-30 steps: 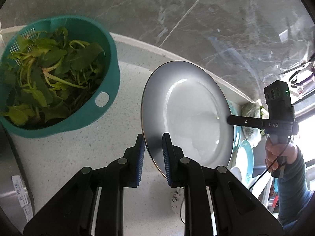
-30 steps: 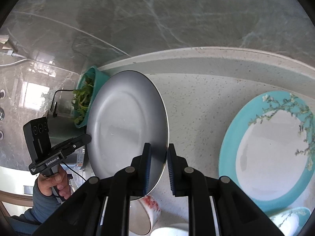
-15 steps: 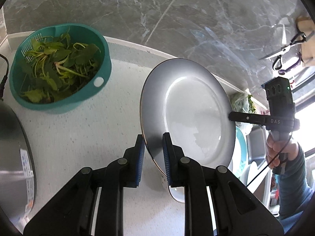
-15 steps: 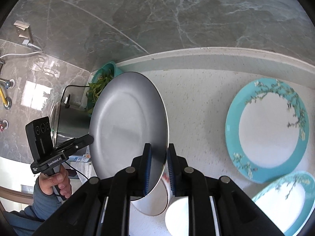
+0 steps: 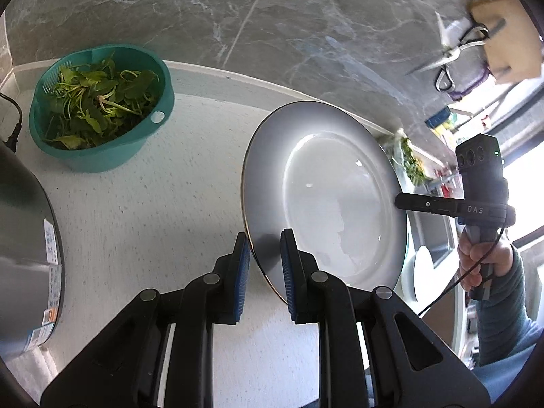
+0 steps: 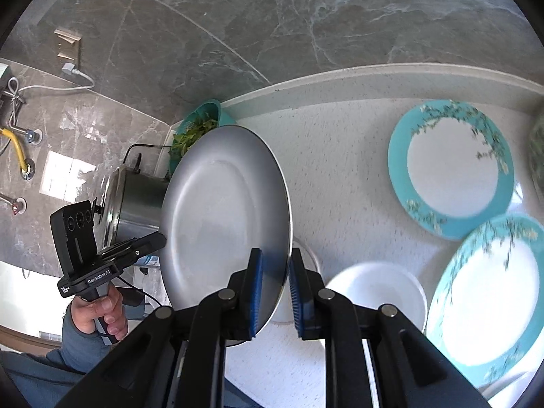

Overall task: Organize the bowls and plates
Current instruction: 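Lift the grey plate with both grippers and carry it toward the counter edge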

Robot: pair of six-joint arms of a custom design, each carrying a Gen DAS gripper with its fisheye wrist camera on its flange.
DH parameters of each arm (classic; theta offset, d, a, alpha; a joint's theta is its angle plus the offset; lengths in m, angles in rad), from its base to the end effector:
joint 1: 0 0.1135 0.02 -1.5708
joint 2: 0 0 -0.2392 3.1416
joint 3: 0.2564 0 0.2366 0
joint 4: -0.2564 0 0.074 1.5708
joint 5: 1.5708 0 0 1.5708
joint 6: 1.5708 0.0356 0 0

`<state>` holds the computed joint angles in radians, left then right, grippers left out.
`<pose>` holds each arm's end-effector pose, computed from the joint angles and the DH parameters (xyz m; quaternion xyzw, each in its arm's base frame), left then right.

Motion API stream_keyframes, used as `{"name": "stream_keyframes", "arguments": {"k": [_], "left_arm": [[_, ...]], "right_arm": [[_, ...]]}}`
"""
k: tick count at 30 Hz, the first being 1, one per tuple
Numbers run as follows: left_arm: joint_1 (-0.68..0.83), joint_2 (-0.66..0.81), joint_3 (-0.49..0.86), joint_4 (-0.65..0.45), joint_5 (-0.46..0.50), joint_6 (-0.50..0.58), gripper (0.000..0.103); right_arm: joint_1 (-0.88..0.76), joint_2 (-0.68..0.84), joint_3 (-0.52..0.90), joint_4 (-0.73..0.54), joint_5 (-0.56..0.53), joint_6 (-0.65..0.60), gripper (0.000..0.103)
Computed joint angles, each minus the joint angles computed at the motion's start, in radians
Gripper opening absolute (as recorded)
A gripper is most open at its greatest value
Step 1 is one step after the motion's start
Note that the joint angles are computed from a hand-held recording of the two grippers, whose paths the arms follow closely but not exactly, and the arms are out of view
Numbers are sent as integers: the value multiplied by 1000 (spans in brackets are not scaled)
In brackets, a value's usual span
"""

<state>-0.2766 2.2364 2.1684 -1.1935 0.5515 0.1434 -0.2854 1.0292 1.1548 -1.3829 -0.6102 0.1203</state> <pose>0.4104 -0.1359 0.2466 0.2392 0.9211 -0.2783 0.1300 0.1478 -0.0221 0.3085 0.1439 0.9323 0.2834 0.1729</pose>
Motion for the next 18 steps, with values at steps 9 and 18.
{"name": "stream_keyframes", "arguments": {"k": [9, 18], "left_arm": [[29, -203, -302, 44, 34, 86, 17], [35, -499, -726, 192, 3, 40, 16]], "right_arm": [[93, -293, -71, -95, 39, 183, 18], [160, -553, -244, -177, 4, 275, 18]]}}
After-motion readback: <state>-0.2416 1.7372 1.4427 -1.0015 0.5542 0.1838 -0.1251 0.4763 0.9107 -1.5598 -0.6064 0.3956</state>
